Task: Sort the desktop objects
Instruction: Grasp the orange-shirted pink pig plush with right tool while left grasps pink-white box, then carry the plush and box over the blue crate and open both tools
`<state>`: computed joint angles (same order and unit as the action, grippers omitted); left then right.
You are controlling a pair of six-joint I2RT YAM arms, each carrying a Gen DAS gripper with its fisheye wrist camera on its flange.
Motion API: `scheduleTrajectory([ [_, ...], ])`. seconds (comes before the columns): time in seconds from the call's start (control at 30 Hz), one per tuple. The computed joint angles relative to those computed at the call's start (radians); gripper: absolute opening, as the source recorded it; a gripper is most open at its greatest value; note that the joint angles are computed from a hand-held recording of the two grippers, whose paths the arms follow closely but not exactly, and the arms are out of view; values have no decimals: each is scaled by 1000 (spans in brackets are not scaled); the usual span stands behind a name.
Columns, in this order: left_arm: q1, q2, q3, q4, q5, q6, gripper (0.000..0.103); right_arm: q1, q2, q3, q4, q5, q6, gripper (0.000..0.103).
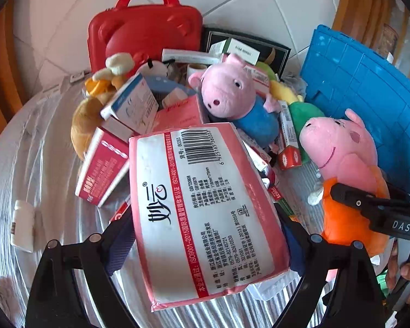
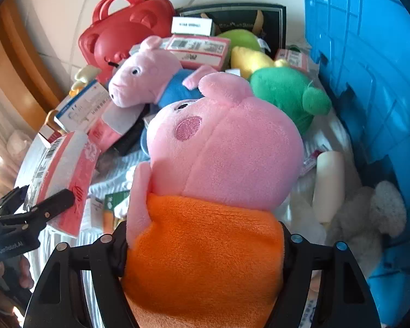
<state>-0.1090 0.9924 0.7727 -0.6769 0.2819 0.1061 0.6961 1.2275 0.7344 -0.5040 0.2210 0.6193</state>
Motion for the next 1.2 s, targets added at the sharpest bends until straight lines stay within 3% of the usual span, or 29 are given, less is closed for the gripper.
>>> scheduleTrajectory([
  [0.13,49,-11,77,-36,61,72,91,160,-32,85,-78,156,107,75],
  [0.2,77,-12,109,-44,87,108,91,137,-21,134,-66,186,66,75],
  [0.6,168,-26,347,-132,281,220,91,377,-29,485,-281,552,114,75],
  [0.83,165,-14,411,-140,313,210,91,327,-74,566,-268,516,81,75],
  [0.93,165,-15,421,-147,315,227,91,283,-98,573,-236,448,73,75],
  [1.2,23,21,553,-147,264,185,91,296,-113,760,-350,524,-9,75],
])
